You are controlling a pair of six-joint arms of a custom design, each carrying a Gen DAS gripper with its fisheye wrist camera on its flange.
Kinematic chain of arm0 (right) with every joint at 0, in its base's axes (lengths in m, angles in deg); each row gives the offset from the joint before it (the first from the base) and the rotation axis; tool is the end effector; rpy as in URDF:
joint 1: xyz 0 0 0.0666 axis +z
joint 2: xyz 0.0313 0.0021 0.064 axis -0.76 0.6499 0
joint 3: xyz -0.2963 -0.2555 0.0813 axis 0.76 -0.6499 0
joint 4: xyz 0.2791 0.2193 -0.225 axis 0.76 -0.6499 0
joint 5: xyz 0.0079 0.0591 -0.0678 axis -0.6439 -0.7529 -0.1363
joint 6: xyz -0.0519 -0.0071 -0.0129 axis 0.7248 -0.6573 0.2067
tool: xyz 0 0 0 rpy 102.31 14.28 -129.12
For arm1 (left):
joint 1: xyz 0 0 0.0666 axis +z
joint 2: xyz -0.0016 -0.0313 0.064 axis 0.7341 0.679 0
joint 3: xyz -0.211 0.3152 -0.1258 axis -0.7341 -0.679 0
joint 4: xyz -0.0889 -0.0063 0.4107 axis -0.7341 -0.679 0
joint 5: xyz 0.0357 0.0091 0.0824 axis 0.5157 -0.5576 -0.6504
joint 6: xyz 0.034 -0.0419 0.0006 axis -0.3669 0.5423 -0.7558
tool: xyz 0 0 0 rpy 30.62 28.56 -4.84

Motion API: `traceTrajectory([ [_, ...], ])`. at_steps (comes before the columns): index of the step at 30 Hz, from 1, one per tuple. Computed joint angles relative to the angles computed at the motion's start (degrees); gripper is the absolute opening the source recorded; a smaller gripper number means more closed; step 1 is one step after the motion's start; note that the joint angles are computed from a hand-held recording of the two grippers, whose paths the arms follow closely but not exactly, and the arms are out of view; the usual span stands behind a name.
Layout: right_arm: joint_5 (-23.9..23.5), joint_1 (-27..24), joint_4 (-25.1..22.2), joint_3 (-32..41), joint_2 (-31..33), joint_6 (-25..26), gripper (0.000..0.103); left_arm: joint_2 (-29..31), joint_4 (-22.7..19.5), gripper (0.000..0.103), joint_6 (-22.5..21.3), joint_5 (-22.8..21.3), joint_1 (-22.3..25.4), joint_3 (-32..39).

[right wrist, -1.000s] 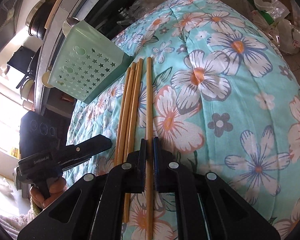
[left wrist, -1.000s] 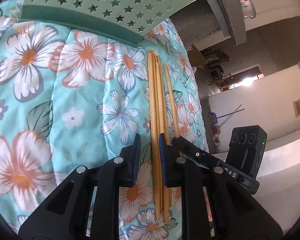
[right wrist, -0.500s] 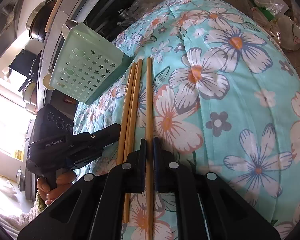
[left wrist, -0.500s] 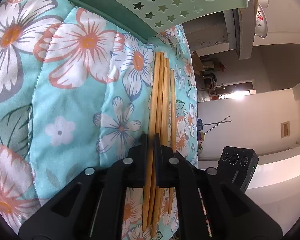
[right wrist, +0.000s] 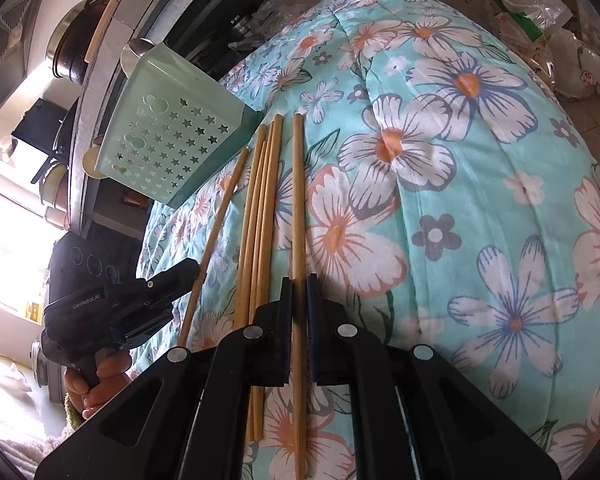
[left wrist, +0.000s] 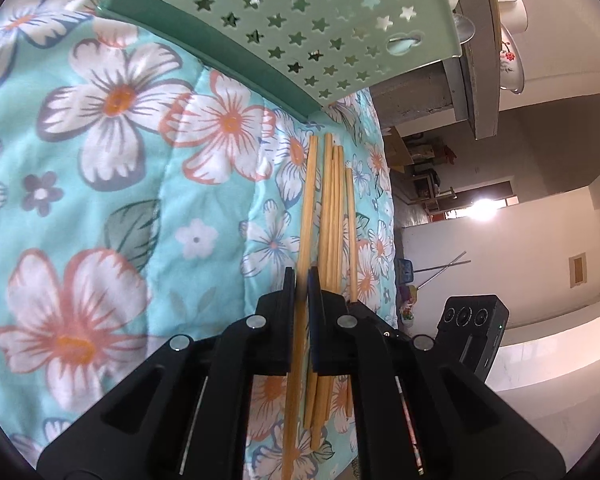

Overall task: Organize utensils
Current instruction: 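Close left tool on one bamboo chopstick while right tool closes on another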

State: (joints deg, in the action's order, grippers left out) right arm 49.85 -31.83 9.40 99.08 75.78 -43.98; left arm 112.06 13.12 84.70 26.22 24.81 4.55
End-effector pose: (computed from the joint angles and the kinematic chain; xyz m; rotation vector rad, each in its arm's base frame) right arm 0.4552 0.1618 0.3763 0.2054 2.5563 1.0027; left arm 0.4808 -0.2192 0.3808 -0.2735 2.5496 -1.2038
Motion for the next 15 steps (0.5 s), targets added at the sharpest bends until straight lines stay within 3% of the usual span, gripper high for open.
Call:
traceTrajectory([
  [7, -0.1, 0.8, -3.3, -1.2, -2.5, -0.5, 0.007, -7.7, -4.8, 0.005, -3.9, -8.8, 1.2, -4.2],
  [15, 4.7, 2.0, -9.3, 0.6, -3.0, 2.1, 0.009, -9.0, -14.3, 0.007, -17.8, -24.0, -1.2, -2.7],
])
